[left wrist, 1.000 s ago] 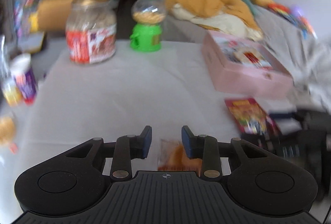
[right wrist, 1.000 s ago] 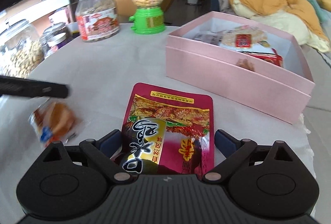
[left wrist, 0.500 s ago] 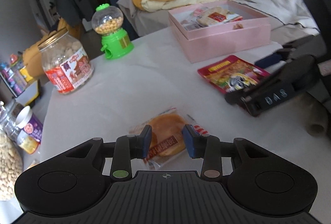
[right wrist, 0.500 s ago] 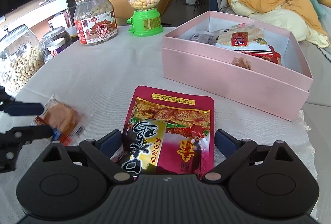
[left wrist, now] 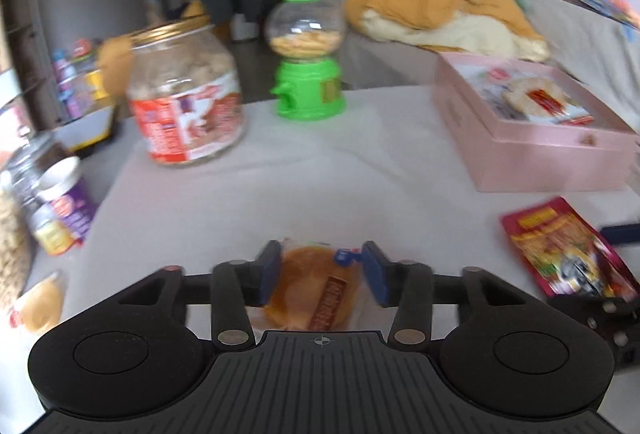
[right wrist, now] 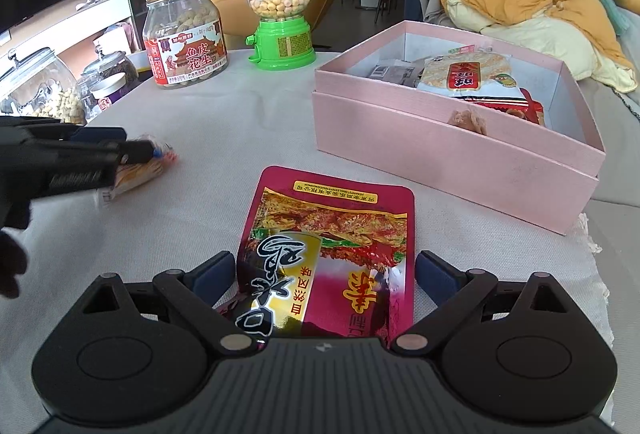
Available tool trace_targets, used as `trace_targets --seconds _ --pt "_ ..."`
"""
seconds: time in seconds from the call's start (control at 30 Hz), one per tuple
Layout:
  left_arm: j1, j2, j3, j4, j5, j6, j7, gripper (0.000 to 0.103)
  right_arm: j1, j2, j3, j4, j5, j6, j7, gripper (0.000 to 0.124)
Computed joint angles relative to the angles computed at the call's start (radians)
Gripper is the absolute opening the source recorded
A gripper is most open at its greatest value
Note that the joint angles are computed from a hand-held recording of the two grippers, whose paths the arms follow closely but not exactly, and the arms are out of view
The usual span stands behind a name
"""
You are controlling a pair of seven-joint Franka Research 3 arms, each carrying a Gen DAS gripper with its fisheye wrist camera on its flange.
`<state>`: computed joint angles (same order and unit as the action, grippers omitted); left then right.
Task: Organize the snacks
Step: 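Carry the cake packet with the left gripper while the right carries the spicy packet toward the box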
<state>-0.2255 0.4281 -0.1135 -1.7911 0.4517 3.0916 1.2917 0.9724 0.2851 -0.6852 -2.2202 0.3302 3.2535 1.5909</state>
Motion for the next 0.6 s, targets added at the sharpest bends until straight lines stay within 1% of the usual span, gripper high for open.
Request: trace_targets --seconds 0.03,0.07,0.1,0.13,0.17,0.2,0.23,0.27,0.3,0.33,0.37,0.4,0.43,0.5,0.6 --pt "0.056 0.000 -0.069 -0.006 -0.006 -0.011 0.082 0.069 -0.003 0.000 0.003 0.000 0.000 0.000 -0.001 0.097" --pt "0.084 -0.005 -0.105 -0.018 0.002 -0.021 0.169 0.072 -0.007 -0.001 0.007 0.000 0.001 0.001 -0.001 0.097" --pt "0.084 -0.013 -0.107 -0.028 0.024 -0.030 0.217 0.075 -0.007 -0.001 0.007 0.000 0.001 0.001 -0.002 0.097" --pt "0.066 -0.024 -0.086 -0.042 0.046 -0.024 0.244 0.074 -0.006 0.000 0.006 0.000 0.001 0.001 -0.002 0.097" --pt "0.078 -0.030 -0.101 -0.051 0.032 -0.026 0.273 0.074 -0.006 0.000 0.006 0.000 0.002 0.001 -0.003 0.097" --pt "0.113 -0.036 -0.141 -0.055 -0.008 -0.045 0.312 0.074 -0.006 -0.001 0.006 -0.001 0.002 0.002 -0.003 0.097" --pt "0.124 -0.041 -0.153 -0.054 -0.047 -0.058 0.332 0.072 -0.006 -0.001 0.006 -0.001 0.003 0.002 -0.003 0.097" --pt "0.109 -0.044 -0.130 -0.054 -0.058 -0.054 0.312 0.071 -0.007 -0.002 0.008 -0.001 0.004 0.002 -0.004 0.097" --pt "0.066 -0.044 -0.072 -0.043 -0.042 -0.050 0.248 0.072 -0.009 -0.001 0.010 0.000 0.005 0.002 -0.004 0.097" --pt "0.043 -0.037 -0.039 -0.026 -0.048 -0.062 0.212 0.073 -0.015 -0.002 0.016 0.000 0.004 0.003 -0.006 0.097" --pt "0.036 -0.026 -0.027 -0.003 -0.060 -0.092 0.181 0.072 -0.018 -0.002 0.020 0.000 0.005 0.003 -0.008 0.097" --pt "0.037 -0.012 -0.025 0.020 -0.070 -0.121 0.165 0.071 -0.017 -0.002 0.019 0.000 0.006 0.003 -0.009 0.097" --pt "0.042 -0.002 -0.031 0.036 -0.081 -0.147 0.159 0.073 -0.018 -0.004 0.020 -0.001 0.006 0.003 -0.009 0.097" --pt "0.082 0.016 -0.076 0.047 -0.138 -0.146 0.167 0.071 -0.019 -0.003 0.021 0.000 0.008 0.003 -0.010 0.097" --pt "0.097 0.031 -0.102 0.068 -0.192 -0.160 0.155 0.067 -0.018 -0.003 0.020 0.000 0.009 0.003 -0.011 0.097"
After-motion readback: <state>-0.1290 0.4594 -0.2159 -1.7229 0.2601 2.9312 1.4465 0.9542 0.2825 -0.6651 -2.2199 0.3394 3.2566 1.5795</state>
